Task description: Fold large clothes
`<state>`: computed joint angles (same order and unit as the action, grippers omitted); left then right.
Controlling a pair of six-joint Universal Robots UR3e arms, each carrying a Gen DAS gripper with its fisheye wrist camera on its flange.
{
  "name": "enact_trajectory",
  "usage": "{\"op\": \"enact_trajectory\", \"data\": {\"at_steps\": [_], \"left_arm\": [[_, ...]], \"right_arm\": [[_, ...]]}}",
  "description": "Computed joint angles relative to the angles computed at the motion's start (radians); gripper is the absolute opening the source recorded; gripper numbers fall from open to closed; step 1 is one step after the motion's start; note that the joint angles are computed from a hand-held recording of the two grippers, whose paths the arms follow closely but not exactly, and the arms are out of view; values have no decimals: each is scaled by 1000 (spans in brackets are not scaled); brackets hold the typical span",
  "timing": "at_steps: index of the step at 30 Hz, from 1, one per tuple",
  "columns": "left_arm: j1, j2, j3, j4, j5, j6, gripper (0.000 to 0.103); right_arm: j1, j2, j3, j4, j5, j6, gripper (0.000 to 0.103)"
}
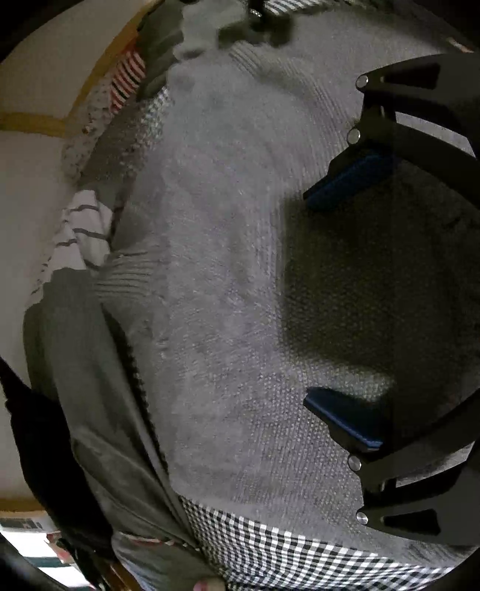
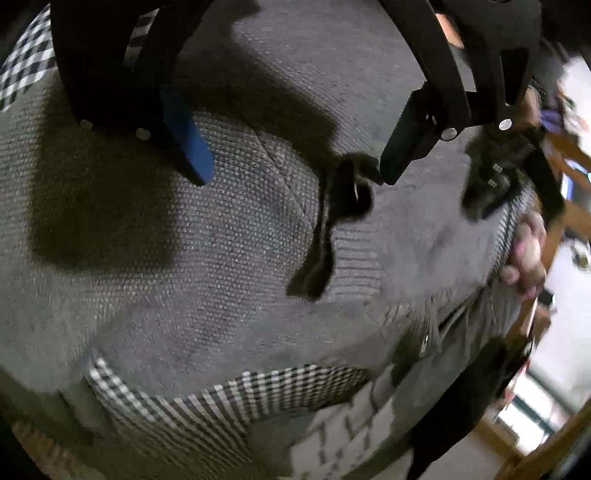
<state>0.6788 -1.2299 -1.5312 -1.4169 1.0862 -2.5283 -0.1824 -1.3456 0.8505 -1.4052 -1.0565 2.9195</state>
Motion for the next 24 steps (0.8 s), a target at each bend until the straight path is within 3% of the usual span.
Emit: {"op": "enact_trajectory", "data": {"at_steps": [3,5,9,14,20,24], "left_arm": [[10,42,45,-85,-96,-9,97],[-66,36,71,-71,-92,-50,97],[-381,-50,85,96,50,-230,97],[-718,-178,110,253,199,-404,97],[-1053,-405,290,331,383,-456,97],[-1180,-576,481,295,458,-469,97]], "right_arm": [[-1,-70,99,-98,-43,-39,91],[-73,-131,162,-104,27,-72,99],[-287,-184,141,57,223,-144,100],[-528,-212,66,255,364,-262,100],[-760,-201,7,440,441,-429,100],[-876,-174,13,430,466,-425,100]]}}
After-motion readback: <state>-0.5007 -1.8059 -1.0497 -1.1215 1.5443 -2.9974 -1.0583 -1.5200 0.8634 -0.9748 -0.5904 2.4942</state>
